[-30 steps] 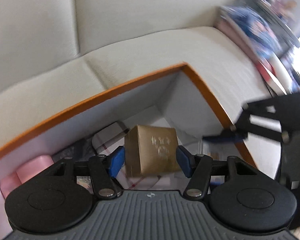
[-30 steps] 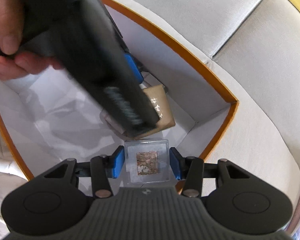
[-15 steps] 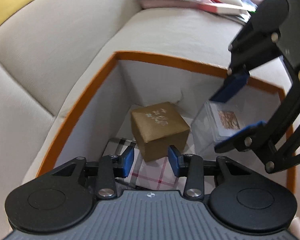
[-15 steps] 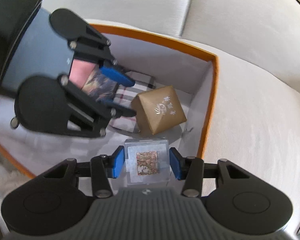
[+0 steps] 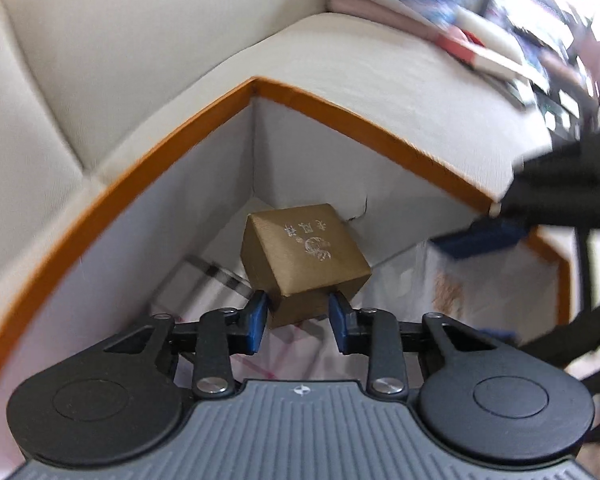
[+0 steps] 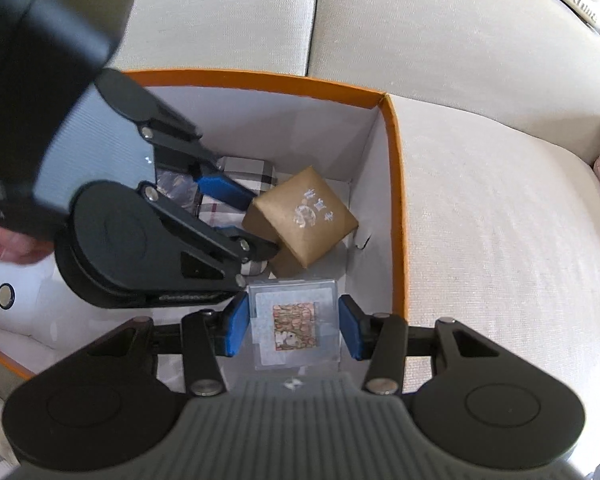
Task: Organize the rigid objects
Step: 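Lower the brown gift box and clear square box into the box and open both tools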
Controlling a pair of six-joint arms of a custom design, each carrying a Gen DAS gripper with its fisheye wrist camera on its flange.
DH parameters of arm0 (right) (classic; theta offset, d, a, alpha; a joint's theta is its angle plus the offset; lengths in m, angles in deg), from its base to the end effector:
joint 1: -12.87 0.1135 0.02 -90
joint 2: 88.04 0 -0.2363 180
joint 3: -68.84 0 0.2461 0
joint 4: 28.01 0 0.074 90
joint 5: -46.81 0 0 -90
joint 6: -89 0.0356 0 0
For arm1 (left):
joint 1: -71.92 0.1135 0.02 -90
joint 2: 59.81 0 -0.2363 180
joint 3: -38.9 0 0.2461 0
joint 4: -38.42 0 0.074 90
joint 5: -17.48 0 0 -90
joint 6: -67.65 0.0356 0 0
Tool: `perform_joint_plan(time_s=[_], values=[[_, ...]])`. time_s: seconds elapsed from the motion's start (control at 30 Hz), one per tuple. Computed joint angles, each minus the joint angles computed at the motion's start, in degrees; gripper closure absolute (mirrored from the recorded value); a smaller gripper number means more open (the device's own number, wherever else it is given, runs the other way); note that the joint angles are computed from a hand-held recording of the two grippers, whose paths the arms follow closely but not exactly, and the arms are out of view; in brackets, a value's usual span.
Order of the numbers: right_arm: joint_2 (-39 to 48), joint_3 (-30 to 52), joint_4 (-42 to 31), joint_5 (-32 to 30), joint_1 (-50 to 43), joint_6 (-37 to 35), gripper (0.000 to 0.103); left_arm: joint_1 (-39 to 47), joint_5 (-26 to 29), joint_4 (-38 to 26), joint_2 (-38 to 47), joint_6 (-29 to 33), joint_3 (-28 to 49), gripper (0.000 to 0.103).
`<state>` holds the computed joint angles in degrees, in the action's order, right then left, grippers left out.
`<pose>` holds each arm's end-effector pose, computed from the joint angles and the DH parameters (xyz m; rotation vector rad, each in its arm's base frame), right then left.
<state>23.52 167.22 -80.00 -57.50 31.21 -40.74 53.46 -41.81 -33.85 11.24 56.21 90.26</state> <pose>0.3693 0.1317 0.1787 -1.3569 2.2924 0.2196 0.1568 -0.0715 0.1495 2.1037 1.8782 -0.6945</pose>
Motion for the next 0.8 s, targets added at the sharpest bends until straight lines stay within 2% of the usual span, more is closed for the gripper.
perform_joint_plan(time_s=[0.03, 0.1, 0.17, 0.27, 0.43, 0.53, 0.57, 0.6, 0.73, 0.8], values=[[-0.01, -0.01, 0.15, 0.16, 0.11, -0.12, 0.054, -0.35, -0.36, -1.28, 1.98, -2.85, 1.59, 0.074], [-0.2, -0.69, 1.26, 0.57, 0.54, -0.88, 0.054, -2.44, -0.61, -1.96, 6.57, -8.65, 4.76, 0.086], [-0.8, -2.1, 2.99, 1.25, 1.1, -2.14, 0.054, -3.16, -0.34, -3.11, 9.14, -12.59, 6.86, 0.087], [-0.88, -3.15, 4.86, 1.83, 1.95, -4.54, 0.054, -3.32, 0.84, 0.41, 7.26, -14.04, 5.7, 0.087], [0.0, -4.37, 9.11, 3.9, 3.81, -12.34, 0.054, 0.08, 0.82, -1.09, 6.1, -11.98, 6.59, 0.087], [0.95, -4.45, 10.76, 5.17, 4.77, -21.48, 0.054, 1.59, 0.0, -2.39, 3.95, -11.58, 6.51, 0.087], [1.85, -3.25, 9.54, 4.93, 4.82, -24.28, 0.054, 1.99, -0.6, -2.52, 3.04, -11.51, 6.24, 0.087], [2.75, -2.04, 8.13, 4.86, 4.89, -27.34, 0.054, 5.27, -1.82, -4.33, 3.92, -8.66, 8.28, 0.087], [4.95, 0.56, 5.58, 4.71, 5.15, -39.29, 0.054, 9.36, -3.77, -5.24, 1.89, -8.41, 7.96, 0.087], [5.55, 1.24, 5.3, 4.41, 5.46, -43.12, 0.054, 12.38, -3.54, -6.15, 0.95, -6.99, 7.58, 0.087]])
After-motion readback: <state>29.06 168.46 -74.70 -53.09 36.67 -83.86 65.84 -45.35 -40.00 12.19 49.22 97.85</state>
